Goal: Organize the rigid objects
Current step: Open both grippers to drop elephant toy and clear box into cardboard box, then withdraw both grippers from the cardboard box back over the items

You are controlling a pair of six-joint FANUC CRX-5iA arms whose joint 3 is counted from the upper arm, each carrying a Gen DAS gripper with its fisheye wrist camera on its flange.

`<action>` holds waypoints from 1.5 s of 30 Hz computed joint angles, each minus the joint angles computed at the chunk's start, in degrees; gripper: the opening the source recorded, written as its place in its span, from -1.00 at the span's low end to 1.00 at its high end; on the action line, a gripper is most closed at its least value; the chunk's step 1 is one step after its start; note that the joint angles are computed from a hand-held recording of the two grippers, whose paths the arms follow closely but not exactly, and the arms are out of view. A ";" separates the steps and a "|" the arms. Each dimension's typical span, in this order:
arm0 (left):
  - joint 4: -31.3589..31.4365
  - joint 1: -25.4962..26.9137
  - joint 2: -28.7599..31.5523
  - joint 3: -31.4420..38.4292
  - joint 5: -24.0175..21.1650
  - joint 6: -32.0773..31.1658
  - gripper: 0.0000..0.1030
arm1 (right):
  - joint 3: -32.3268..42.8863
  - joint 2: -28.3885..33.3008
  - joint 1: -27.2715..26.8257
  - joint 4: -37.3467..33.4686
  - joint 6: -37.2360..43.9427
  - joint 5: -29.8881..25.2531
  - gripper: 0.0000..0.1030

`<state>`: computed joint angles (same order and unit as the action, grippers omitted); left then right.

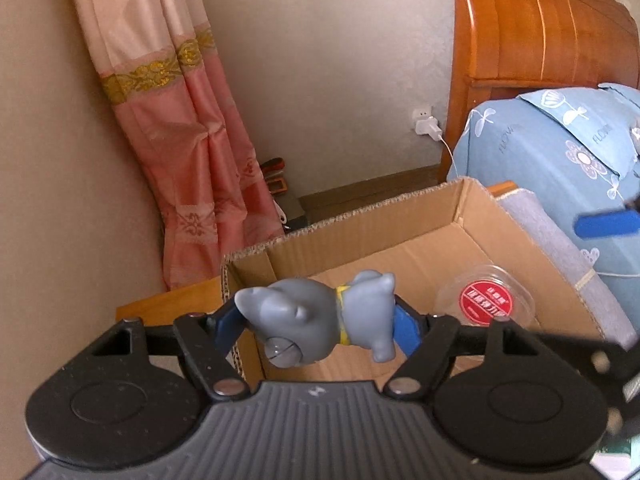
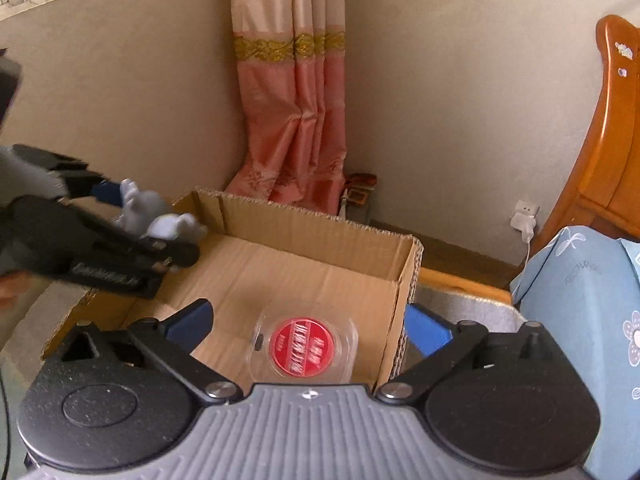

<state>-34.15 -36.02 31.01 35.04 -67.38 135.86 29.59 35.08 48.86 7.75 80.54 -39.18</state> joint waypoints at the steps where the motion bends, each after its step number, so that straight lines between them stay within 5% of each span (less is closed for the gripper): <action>1: -0.29 -0.02 0.14 0.26 -0.09 0.30 0.68 | -0.97 -0.74 0.05 -0.23 0.30 0.22 1.00; 2: -1.02 -0.25 0.38 0.82 -0.74 0.98 0.84 | -1.01 -0.93 -0.02 -0.68 0.83 0.05 1.00; 19: -8.24 -8.52 -6.78 -4.01 -4.47 5.60 0.86 | -23.12 -16.61 3.81 6.34 -9.25 9.16 1.00; 30: -12.92 -16.75 -10.12 -10.32 -6.10 12.04 0.88 | -44.29 -27.24 5.99 28.44 -36.68 19.52 1.00; 34: -13.10 -18.70 -10.27 -12.63 -6.72 15.57 0.88 | -52.81 -29.84 4.95 44.62 -54.53 22.92 1.00; 40: -12.62 -19.85 -9.62 -15.53 -6.97 21.43 0.88 | -60.93 -31.93 3.13 62.54 -73.01 24.85 1.00; 45: -11.17 -19.50 -10.36 -19.14 -3.86 25.37 0.88 | -63.56 -31.92 2.61 68.91 -80.59 24.48 1.00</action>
